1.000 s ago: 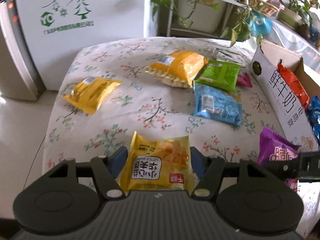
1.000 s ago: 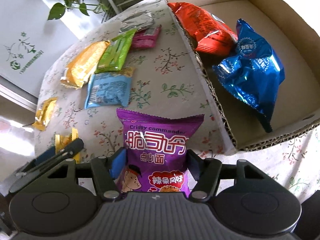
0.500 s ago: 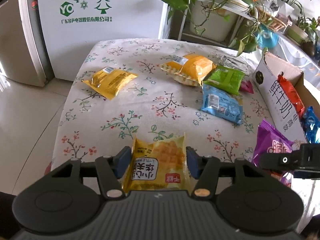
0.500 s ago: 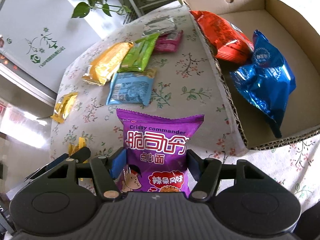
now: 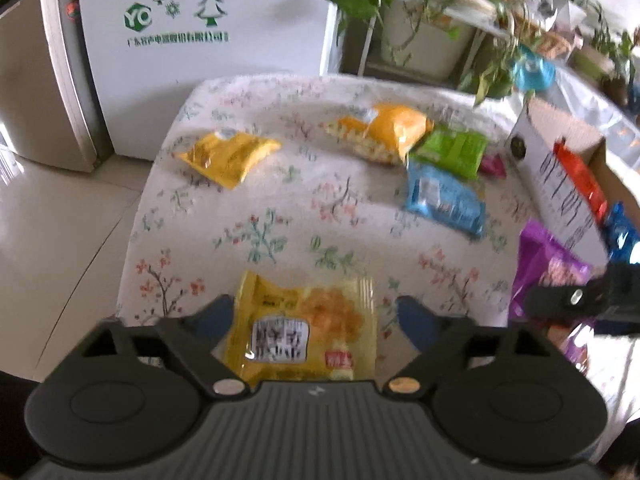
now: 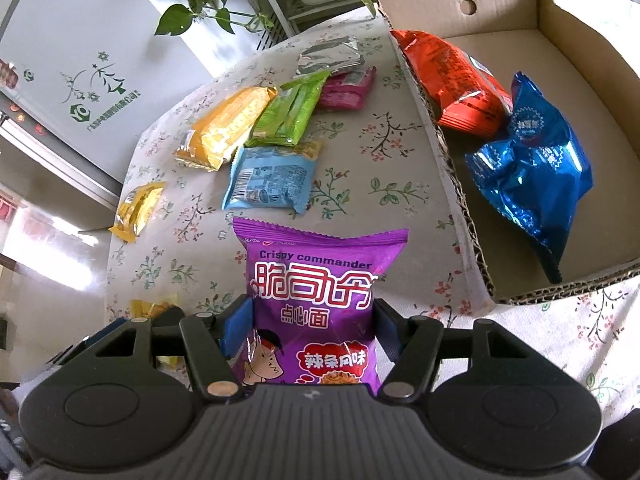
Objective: Organize snacks
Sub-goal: 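Lift the yellow bag with the left gripper while the right gripper lifts the purple bag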
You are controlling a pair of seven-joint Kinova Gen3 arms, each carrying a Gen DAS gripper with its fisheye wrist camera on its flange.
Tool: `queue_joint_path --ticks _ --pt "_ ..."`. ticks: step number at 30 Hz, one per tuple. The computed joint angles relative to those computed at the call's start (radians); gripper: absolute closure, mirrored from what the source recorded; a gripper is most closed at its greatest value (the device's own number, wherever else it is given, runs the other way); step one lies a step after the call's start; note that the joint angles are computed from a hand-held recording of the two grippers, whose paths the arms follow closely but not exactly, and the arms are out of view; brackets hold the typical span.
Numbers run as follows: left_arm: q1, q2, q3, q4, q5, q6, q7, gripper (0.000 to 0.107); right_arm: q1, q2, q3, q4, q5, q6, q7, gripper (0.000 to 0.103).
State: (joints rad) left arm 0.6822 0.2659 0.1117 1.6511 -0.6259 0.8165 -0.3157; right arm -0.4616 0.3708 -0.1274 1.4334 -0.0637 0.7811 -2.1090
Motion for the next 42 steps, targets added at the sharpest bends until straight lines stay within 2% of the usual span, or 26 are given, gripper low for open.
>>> queue_joint_path --ticks 2,5,6,8,12,14,24,28,32,42 --pt "-0.006 0.022 0.01 -0.013 0.016 0.018 -0.027 0.014 0.002 0.003 -0.003 -0.004 -0.004 0.002 0.004 0.033" --pt "0.049 0.053 -0.011 -0.026 -0.051 0.062 -0.01 0.017 0.001 0.006 -0.005 -0.009 -0.005 0.002 0.009 0.033" --pt "0.05 0.048 -0.01 -0.015 -0.066 0.049 0.022 0.021 0.001 0.006 -0.005 -0.009 -0.006 0.002 0.01 0.033" --pt "0.072 0.045 -0.028 -0.01 -0.101 0.049 0.046 0.046 0.001 0.006 -0.005 -0.009 -0.007 0.001 0.013 0.033" --pt "0.065 0.028 -0.021 0.002 -0.112 0.036 0.063 0.054 -0.001 0.004 -0.003 -0.007 -0.006 -0.002 0.011 0.033" --pt "0.058 0.014 -0.017 0.007 -0.116 0.026 0.075 0.066 0.002 0.001 -0.004 -0.004 -0.008 -0.007 0.014 0.033" --pt "0.041 -0.008 -0.002 0.023 -0.143 0.007 0.128 0.075 0.004 -0.016 -0.009 0.012 -0.016 -0.034 0.035 0.033" --pt "0.026 -0.015 -0.004 0.04 -0.13 -0.011 0.162 0.082 0.008 -0.018 -0.011 0.016 -0.022 -0.042 0.036 0.032" --pt "0.032 -0.023 -0.002 0.048 -0.166 -0.021 0.184 0.089 0.009 -0.021 -0.014 0.018 -0.026 -0.052 0.044 0.033" --pt "0.016 -0.037 0.0 0.075 -0.165 -0.074 0.233 0.091 0.008 -0.027 -0.014 0.02 -0.029 -0.057 0.047 0.033"
